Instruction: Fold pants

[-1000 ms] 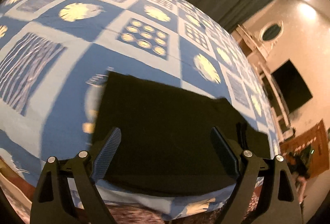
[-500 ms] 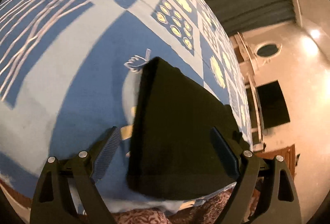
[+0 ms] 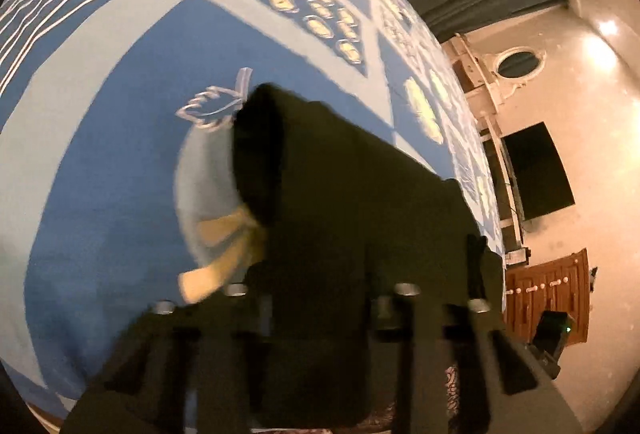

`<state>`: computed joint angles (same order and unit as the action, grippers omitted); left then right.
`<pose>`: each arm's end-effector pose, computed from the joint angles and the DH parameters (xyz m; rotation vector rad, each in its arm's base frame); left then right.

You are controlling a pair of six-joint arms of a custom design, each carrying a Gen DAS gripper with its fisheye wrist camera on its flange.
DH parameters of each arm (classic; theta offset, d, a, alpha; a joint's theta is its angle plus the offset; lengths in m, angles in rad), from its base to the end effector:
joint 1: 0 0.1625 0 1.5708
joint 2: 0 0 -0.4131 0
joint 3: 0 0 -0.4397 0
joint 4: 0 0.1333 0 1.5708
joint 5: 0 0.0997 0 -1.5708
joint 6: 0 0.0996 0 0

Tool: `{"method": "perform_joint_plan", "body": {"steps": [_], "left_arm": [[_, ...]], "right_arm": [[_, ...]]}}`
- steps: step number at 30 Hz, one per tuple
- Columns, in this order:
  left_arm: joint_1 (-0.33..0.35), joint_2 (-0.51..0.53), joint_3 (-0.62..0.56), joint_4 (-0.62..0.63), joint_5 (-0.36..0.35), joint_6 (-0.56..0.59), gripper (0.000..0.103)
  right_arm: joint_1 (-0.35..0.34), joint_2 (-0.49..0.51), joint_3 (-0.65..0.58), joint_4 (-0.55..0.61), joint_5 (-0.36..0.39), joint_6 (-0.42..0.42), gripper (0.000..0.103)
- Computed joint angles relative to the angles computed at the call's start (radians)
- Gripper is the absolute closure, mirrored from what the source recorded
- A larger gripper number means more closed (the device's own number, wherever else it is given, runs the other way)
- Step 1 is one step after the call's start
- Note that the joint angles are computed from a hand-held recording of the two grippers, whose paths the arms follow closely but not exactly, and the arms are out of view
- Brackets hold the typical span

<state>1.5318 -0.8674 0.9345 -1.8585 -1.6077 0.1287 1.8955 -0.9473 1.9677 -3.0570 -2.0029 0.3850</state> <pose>0.0974 -0.8294 0.3728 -0.2656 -3.0842 0.3451 0.2785 -0.5403 0.0871 -0.2286 -2.7759 0.8308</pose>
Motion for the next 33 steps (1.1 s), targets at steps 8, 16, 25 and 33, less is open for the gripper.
{"method": "perform_joint_plan", "body": {"steps": [8,16,25,33], "left_arm": [[-0.018,-0.018,0.009,-0.002,-0.012,-0.033,0.084],[-0.079,-0.051,0.036,-0.029,-0.098,-0.059,0.085],[-0.216,-0.070,0.099,-0.040,-0.144,-0.064,0.084],[-0.364,-0.041,0.211,-0.079,-0.075,-0.016,0.084]], "right_arm": [[0.013,0.010,-0.010,0.000,-0.048,-0.021,0.029],[0.023,0.006,-0.009,-0.010,-0.086,-0.020,0.029],[0.037,-0.024,0.005,-0.009,-0.096,-0.014,0.029],[0.018,-0.110,0.085,-0.084,-0.065,0.018,0.029]]}}
